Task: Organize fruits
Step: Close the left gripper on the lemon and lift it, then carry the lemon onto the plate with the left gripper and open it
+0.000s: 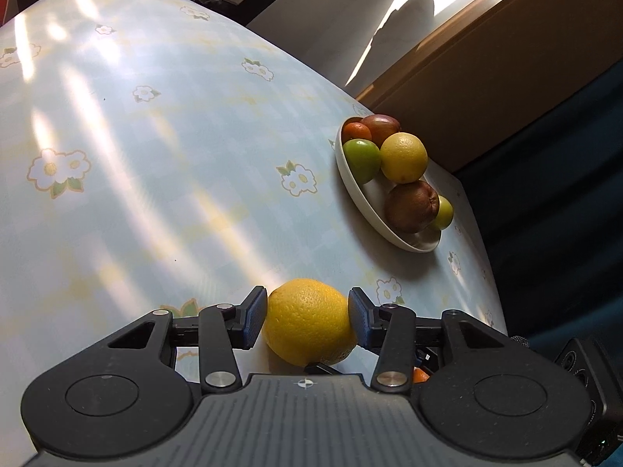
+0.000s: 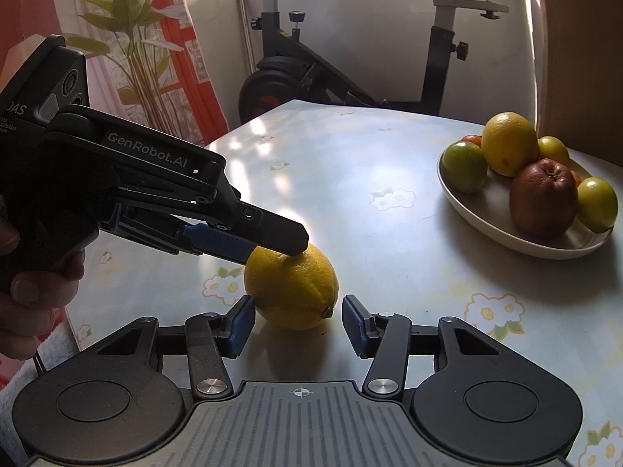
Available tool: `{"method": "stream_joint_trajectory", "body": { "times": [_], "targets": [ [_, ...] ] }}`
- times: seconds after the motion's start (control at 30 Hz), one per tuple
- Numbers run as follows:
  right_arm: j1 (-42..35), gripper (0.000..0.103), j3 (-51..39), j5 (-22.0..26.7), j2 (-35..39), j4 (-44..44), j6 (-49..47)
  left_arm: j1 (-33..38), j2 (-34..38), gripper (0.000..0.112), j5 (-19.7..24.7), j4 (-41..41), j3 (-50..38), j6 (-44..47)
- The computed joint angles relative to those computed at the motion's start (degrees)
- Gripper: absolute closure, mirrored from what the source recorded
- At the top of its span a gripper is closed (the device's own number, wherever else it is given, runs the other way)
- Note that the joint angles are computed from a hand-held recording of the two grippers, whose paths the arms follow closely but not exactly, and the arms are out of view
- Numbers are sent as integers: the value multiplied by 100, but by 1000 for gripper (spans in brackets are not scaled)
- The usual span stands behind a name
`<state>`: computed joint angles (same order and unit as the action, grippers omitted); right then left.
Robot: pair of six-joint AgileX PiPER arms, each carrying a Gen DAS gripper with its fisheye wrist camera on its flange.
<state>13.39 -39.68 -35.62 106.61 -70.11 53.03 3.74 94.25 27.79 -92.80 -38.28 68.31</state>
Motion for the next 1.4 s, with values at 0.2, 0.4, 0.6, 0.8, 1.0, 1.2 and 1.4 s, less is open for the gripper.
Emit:
{"method": "stream_joint_trajectory", "body": {
  "times": [0.2, 0.4, 0.6, 0.8, 1.0, 1.2, 1.4],
  "targets": [
    [74, 56, -95, 31, 126, 14, -109, 38, 76, 64, 57, -194, -12, 169],
    [104, 57, -157, -59, 240, 84, -189, 31, 162, 64, 63, -334, -67, 265],
    [-182, 58, -82, -429, 217, 206, -312, 16, 237, 64, 120, -210, -234, 56],
    [-654, 58, -283, -621, -93, -36, -24, -322, 133, 64, -54, 459, -904, -707],
    [-1269, 58, -1074, -754, -108, -799, 813, -741, 416, 64, -71, 1980, -2205, -2179],
    [-1646, 58, -2135, -743, 305, -1317, 1541, -1297, 1075, 64, 34, 4113, -3947, -4007],
    [-1892, 58, -3191, -615, 947, -1962, 2306, -1570, 2297, 64, 772, 5442, -6023, -5161]
  ]
}}
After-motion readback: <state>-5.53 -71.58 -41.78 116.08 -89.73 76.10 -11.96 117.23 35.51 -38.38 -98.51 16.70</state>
